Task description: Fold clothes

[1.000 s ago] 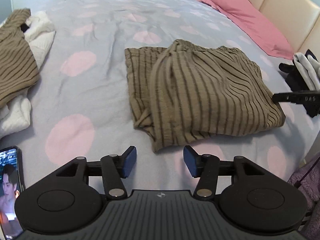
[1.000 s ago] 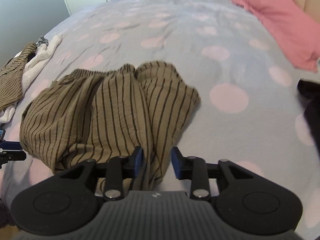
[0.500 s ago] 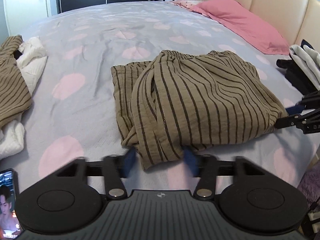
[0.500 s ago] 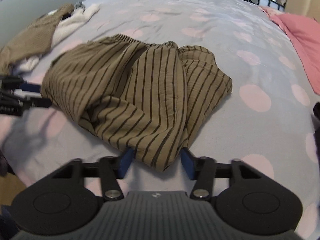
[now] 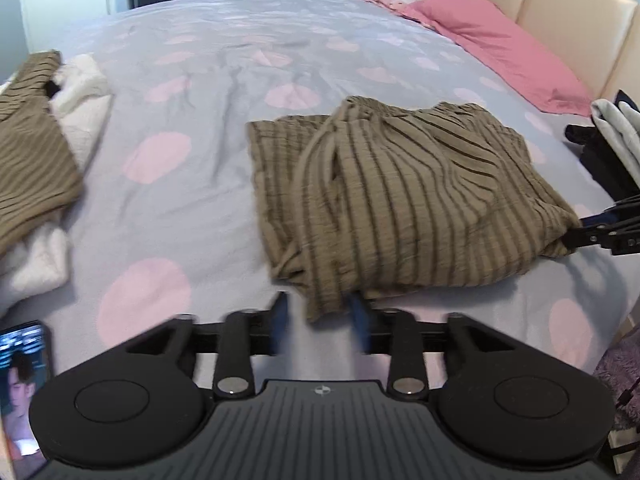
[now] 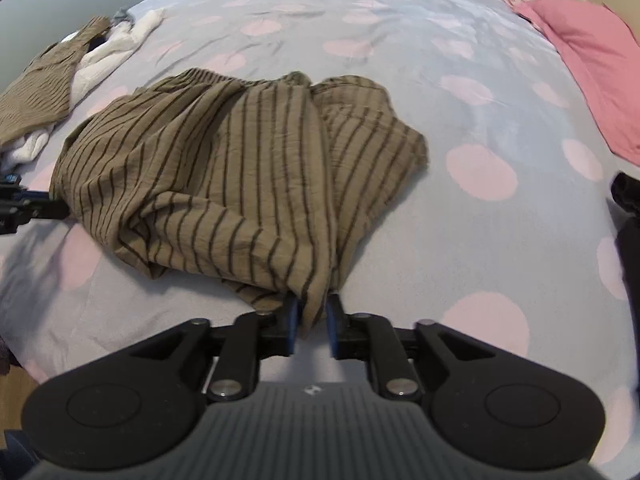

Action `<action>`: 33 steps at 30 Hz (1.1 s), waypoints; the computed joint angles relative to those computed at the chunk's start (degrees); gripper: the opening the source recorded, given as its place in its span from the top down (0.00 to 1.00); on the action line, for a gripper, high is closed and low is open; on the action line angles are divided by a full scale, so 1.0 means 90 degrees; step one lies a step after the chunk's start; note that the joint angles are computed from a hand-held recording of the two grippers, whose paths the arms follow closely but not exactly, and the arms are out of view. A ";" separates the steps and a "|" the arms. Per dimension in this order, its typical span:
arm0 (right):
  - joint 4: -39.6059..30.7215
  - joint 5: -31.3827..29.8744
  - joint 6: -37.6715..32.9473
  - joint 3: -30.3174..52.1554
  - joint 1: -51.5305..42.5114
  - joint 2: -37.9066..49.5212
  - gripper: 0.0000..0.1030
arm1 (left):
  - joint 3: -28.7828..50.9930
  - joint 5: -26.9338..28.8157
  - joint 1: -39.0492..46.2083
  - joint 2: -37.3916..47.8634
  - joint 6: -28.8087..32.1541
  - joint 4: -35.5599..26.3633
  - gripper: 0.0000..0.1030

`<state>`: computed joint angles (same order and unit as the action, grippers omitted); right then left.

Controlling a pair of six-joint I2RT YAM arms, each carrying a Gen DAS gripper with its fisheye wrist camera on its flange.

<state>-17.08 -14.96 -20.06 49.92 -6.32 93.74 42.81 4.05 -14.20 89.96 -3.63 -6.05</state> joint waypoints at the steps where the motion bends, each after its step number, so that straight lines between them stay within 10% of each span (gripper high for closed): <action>1: 0.0019 0.0054 0.0060 -0.0004 -0.0033 -0.0045 0.57 | -0.0033 -0.0029 0.0047 -0.0102 -0.0044 -0.0024 0.56; 14: 0.0304 0.0878 0.0587 0.0001 -0.0092 -0.0449 0.49 | -0.0042 -0.0609 0.0101 -0.0750 -0.0852 0.0460 0.55; 20: 0.1018 -0.0312 0.1083 -0.0282 -0.0274 -0.0658 0.53 | 0.0313 -0.0473 -0.0349 -0.0196 -0.0688 0.0894 0.55; 33: 0.1067 0.0095 0.0395 0.0026 0.0596 0.0444 0.50 | 0.0759 -0.0698 -0.0668 0.1148 -0.0296 0.0867 0.61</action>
